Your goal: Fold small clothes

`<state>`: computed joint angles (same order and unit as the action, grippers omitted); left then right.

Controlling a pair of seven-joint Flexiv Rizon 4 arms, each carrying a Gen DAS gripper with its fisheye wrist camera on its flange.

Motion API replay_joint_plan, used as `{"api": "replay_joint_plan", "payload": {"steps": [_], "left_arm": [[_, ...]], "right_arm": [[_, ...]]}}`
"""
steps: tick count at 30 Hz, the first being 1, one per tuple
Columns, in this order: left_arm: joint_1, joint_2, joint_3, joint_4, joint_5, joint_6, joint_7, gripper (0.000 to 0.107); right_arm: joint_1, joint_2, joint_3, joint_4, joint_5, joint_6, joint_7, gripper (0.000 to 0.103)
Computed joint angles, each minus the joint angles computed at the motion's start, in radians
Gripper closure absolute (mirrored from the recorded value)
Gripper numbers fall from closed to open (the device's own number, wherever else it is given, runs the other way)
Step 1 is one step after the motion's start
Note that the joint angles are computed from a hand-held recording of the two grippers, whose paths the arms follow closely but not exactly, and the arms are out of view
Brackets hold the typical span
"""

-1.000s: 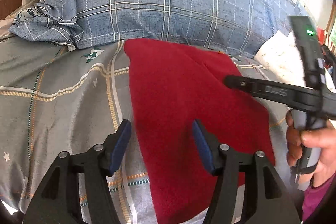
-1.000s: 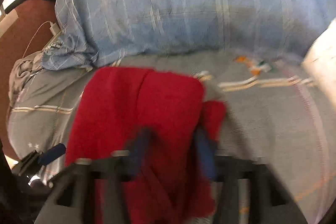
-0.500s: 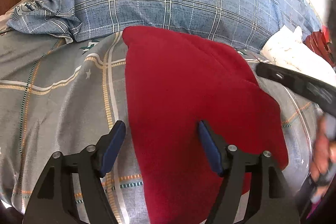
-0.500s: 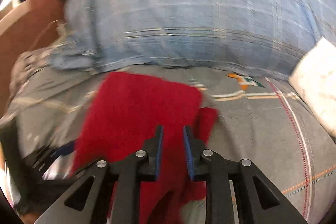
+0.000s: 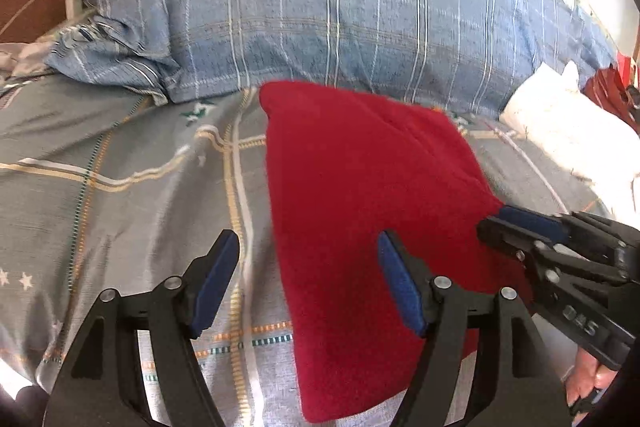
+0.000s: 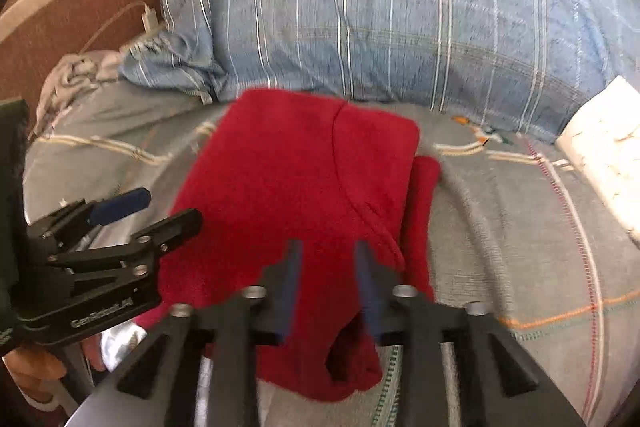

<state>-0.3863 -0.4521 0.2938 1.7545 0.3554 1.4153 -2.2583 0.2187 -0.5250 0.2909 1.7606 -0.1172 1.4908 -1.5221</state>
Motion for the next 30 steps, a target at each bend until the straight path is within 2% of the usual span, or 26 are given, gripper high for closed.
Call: {"api": "replay_joint_plan", "payload": {"steps": [1, 4, 6, 12, 18, 23, 30], "left_arm": [[-0.015, 0.004, 0.020, 0.004, 0.013, 0.014, -0.025, 0.036], [-0.069, 0.012, 0.083, -0.004, 0.066, 0.006, -0.086, 0.036], [-0.122, 0.018, 0.140, -0.024, 0.139, -0.021, -0.155, 0.036], [-0.156, 0.063, 0.174, -0.032, 0.300, -0.025, -0.328, 0.030], [-0.215, 0.105, 0.209, -0.068, 0.489, -0.117, -0.488, 0.027], [-0.202, 0.140, 0.179, -0.072, 0.579, -0.151, -0.551, 0.027], [-0.152, 0.165, 0.113, -0.069, 0.655, -0.178, -0.616, 0.027]], "right_arm": [[-0.001, 0.013, 0.001, 0.016, 0.011, 0.025, 0.007, 0.052], [0.040, 0.048, -0.054, 0.061, 0.000, 0.075, 0.055, 0.051], [0.084, 0.066, -0.112, 0.087, -0.022, 0.111, 0.102, 0.048], [0.080, 0.097, -0.109, 0.131, -0.064, 0.166, 0.152, 0.039], [0.065, 0.111, -0.096, 0.152, -0.094, 0.187, 0.179, 0.037], [0.099, 0.127, -0.135, 0.170, -0.115, 0.208, 0.211, 0.037], [0.108, 0.128, -0.145, 0.178, -0.136, 0.207, 0.236, 0.035]]}}
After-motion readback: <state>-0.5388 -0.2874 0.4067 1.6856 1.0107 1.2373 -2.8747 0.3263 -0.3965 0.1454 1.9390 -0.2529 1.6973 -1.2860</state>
